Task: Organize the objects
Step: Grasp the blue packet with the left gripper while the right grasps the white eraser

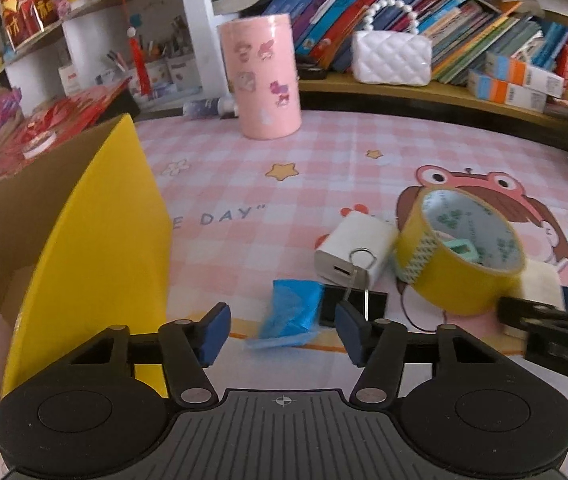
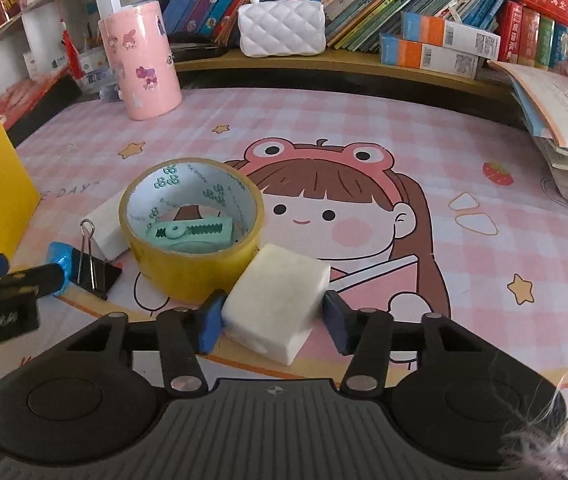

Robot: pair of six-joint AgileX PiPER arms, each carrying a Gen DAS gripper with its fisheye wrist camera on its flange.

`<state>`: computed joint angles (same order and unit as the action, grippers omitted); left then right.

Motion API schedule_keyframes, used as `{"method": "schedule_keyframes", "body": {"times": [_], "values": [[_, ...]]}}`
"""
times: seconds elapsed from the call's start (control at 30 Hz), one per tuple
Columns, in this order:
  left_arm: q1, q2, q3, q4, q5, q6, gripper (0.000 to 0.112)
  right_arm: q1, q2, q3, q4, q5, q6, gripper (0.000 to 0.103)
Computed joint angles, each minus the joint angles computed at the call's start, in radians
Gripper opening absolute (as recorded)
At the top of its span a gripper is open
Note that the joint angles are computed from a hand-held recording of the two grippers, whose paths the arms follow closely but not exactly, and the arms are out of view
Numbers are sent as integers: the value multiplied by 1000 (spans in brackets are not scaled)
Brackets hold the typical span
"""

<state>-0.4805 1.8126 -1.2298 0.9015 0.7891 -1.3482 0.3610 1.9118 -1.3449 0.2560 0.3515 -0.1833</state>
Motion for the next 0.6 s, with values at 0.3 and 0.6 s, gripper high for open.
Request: {"method": "schedule_keyframes", "body": {"times": [0.3, 0.6], "values": [[69, 36, -1, 2, -115, -26, 47, -19, -32, 46, 17, -17, -39, 42], [64, -65, 90, -23, -216, -15, 28, -4, -47, 60, -63, -28, 40, 38]]}}
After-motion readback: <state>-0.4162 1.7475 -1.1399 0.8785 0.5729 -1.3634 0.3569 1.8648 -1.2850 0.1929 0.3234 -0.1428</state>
